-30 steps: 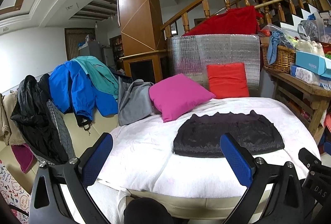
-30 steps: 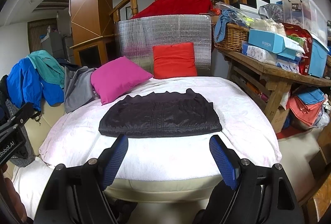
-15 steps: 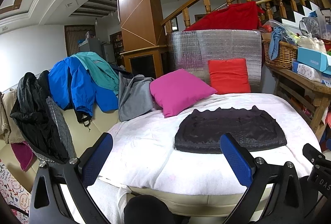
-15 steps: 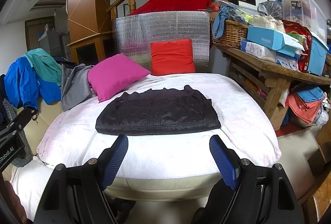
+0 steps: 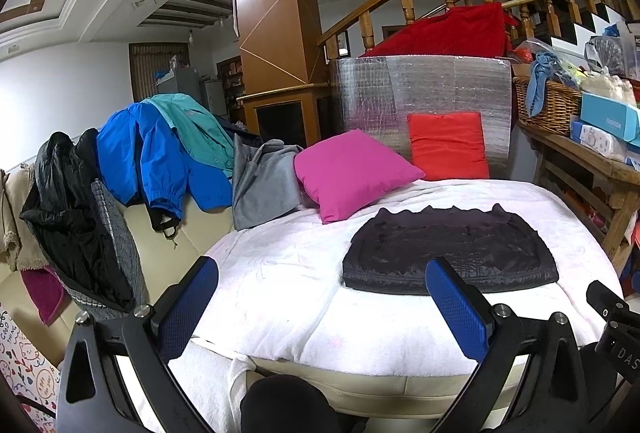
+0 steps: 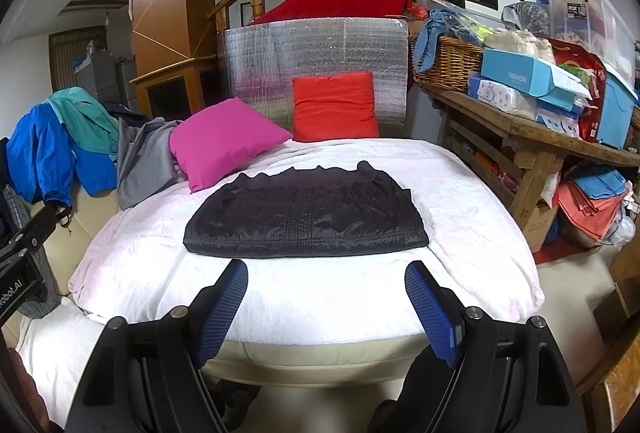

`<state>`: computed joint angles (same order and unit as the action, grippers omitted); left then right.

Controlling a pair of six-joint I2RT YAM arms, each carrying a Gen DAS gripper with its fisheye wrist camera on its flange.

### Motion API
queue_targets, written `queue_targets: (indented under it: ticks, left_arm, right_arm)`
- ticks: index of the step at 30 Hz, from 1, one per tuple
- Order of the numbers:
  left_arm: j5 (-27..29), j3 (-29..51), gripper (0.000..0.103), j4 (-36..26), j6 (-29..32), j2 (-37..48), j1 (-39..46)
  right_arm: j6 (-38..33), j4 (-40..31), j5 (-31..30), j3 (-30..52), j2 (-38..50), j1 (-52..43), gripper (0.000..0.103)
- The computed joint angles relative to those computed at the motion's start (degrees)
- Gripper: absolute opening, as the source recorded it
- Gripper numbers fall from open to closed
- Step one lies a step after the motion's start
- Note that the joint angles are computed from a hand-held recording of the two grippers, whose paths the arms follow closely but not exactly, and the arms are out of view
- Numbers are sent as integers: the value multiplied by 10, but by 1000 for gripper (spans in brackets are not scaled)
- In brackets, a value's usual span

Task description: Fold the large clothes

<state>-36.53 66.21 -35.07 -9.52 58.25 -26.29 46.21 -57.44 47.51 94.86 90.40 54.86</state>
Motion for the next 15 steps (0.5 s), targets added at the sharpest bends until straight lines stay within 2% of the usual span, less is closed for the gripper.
queue_targets:
  ticks: [15]
  left_arm:
    - [12, -9, 103, 2, 4, 0, 13]
  right_arm:
    - [-3, 0, -5, 6, 16, 1, 83]
